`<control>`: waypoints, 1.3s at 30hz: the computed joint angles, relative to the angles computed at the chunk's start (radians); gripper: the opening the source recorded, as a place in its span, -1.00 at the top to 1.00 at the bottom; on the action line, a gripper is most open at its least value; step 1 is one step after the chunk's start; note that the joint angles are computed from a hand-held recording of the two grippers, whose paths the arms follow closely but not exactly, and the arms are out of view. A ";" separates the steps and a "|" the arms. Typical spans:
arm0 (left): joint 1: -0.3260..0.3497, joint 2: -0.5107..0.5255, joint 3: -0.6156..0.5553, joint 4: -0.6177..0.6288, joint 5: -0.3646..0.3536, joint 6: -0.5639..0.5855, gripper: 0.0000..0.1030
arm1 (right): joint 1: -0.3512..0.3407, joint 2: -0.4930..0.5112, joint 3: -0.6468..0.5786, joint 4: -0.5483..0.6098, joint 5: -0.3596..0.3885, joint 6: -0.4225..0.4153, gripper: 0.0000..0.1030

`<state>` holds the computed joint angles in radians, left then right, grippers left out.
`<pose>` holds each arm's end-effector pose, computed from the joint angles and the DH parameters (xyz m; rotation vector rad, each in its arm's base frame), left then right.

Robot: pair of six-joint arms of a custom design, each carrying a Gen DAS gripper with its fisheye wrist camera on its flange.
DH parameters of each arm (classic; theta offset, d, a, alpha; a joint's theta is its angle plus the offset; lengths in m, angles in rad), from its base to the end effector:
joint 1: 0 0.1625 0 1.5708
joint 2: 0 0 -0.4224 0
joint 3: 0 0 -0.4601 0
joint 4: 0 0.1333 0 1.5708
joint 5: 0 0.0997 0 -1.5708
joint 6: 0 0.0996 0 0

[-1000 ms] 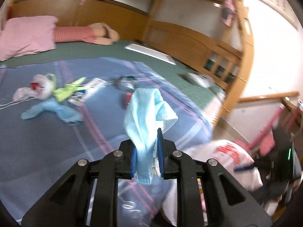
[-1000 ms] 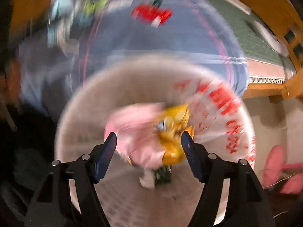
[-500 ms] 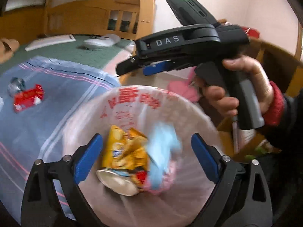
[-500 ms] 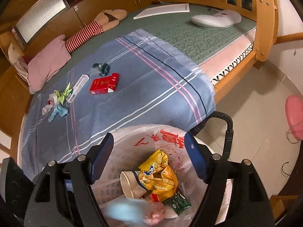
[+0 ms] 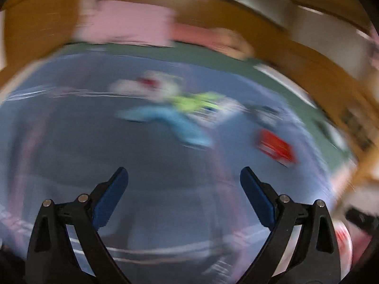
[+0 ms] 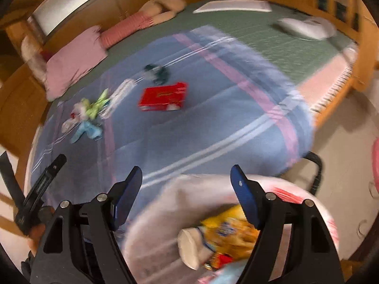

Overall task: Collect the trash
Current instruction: 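Grasp the second blue mask with the left tool while the right tool grasps the red cigarette box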

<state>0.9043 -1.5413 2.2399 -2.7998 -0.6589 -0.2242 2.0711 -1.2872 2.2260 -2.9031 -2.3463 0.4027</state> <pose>-0.1311 -0.5097 0.2866 0.2075 2.3320 -1.0591 0.3001 -0.4164 0.1693 -0.0802 -2.4728 0.8817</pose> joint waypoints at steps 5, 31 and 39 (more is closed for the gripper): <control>0.073 0.125 -0.167 -0.075 0.144 -0.025 -0.84 | 0.011 0.158 -0.144 -0.046 -0.004 -0.165 -0.47; 0.199 0.326 -0.393 0.219 -0.061 0.075 0.32 | -0.160 0.373 -0.428 0.242 0.212 -0.453 -0.70; 0.170 0.151 -0.255 0.277 -0.054 -0.029 0.32 | -0.082 0.369 -0.396 0.173 0.113 -0.527 -0.70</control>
